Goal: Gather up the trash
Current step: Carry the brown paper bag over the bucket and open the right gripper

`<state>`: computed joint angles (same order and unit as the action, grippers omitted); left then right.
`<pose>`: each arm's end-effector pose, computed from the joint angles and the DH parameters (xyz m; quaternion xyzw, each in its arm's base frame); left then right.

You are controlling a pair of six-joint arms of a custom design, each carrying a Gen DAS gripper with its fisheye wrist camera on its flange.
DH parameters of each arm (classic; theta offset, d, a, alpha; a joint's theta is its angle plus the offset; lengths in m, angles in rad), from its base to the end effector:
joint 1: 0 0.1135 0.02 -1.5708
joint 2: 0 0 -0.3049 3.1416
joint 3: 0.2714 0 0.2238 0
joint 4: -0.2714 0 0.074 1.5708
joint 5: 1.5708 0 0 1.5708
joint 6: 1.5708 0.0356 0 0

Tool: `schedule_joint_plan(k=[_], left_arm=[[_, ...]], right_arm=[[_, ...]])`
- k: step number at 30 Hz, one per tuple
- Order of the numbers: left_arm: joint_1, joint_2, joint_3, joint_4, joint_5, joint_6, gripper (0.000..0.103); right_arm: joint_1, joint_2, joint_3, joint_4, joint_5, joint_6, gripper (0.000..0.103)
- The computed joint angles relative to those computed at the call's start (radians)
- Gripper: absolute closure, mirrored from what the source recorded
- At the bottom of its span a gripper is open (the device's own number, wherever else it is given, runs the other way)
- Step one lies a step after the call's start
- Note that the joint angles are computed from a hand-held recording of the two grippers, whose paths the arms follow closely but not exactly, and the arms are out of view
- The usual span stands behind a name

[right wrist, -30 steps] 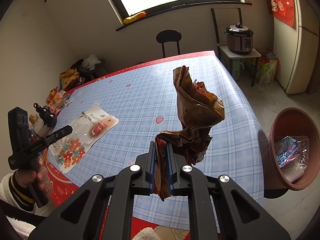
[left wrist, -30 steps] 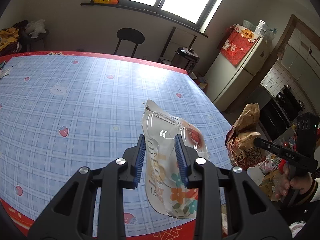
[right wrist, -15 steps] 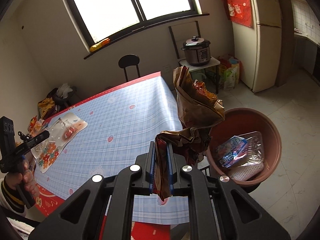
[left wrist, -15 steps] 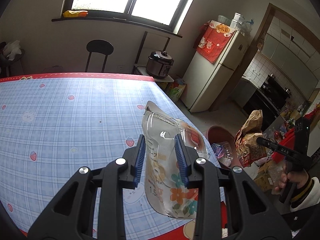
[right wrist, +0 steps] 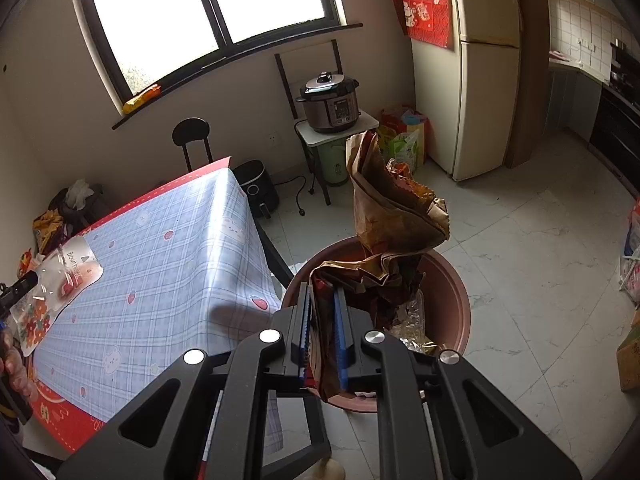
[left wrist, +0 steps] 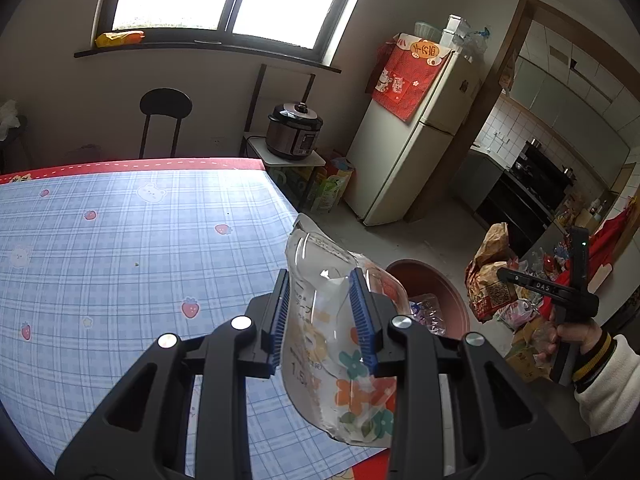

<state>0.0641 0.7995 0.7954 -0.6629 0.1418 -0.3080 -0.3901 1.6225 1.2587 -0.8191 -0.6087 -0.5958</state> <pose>0.1092 0.0020 0.3236 -0.1356 0.8876 -0.1162 0.4246 0.2830 -0.0944 0.3018 -0.1536 0.9253 0.1720 0.3011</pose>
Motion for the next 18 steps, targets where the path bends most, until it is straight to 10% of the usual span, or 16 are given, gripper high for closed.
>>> schedule_joint_plan(k=[11, 18], left_arm=[[-0.368, 0.182, 0.043, 0.121, -0.248, -0.157, 0.07], [-0.501, 0.387, 0.106, 0.231, -0.263, -0.157, 0.07]], right_arm=[[-0.052, 0.039, 0.055, 0.007, 0.0, 0.017, 0.011], [-0.181, 0.052, 0.084, -0.061, -0.03, -0.007, 0.005]])
